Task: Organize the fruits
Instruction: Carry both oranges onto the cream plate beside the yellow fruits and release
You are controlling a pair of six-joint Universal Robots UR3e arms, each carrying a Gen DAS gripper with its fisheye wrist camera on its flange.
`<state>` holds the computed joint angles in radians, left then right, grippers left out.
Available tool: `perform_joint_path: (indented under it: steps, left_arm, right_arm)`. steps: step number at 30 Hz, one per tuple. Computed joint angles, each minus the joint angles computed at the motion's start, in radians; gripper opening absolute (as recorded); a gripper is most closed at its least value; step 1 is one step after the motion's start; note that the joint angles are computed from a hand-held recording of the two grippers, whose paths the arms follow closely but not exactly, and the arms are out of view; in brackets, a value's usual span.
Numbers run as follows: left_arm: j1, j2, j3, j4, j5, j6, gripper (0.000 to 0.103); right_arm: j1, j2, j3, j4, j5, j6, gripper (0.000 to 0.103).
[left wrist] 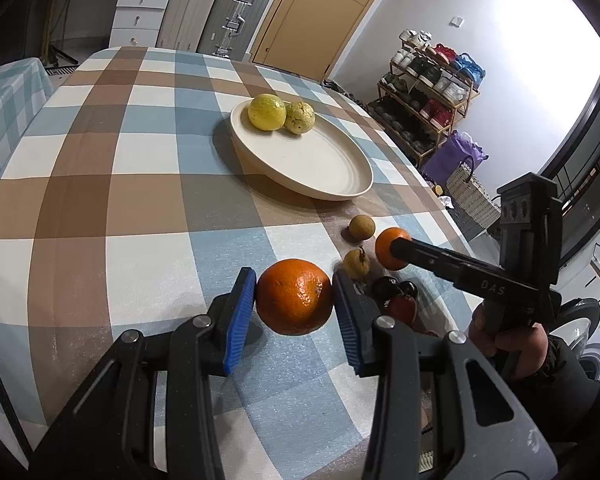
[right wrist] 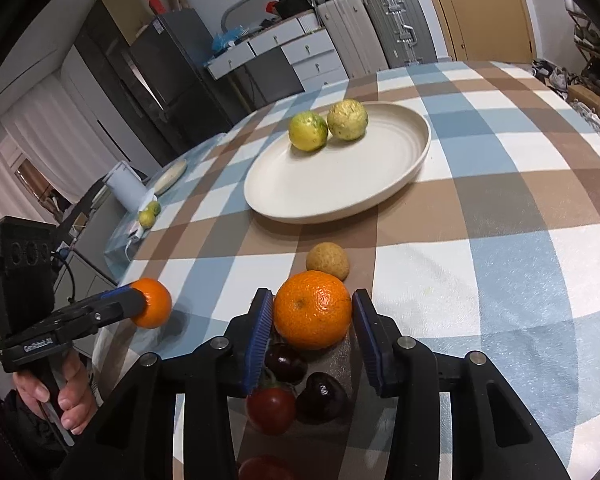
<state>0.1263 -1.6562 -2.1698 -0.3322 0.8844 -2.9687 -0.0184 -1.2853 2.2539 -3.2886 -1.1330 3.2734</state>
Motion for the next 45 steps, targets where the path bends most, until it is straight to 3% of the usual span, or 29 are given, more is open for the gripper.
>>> perform_joint_path:
  steps: [10,19,35,45]
  left_arm:
    - [-0.067,-0.071,0.142,-0.027,0.058,-0.04,0.037]
    - [-0.139,-0.271,0.467,-0.064,0.129,-0.109,0.037]
    - [-0.188,-0.795,1.326,-0.394,0.187,-0.175,0.037]
    - [-0.184,-1.099,1.849,-0.65,0.16,-0.161,0.037]
  right_arm:
    - [-0.06,-0.05,0.059,-0.055,0.088,-0.015,0.042]
    - [-0.095,-0.061,-0.031,0.021,0.144,-0.066,0.042]
    - [-0.07,0.241,-0.653,0.395,0.14,-0.103,0.042]
    - [-0.009,0.48,-1.039,0.624,0.12,-0.13,0.042]
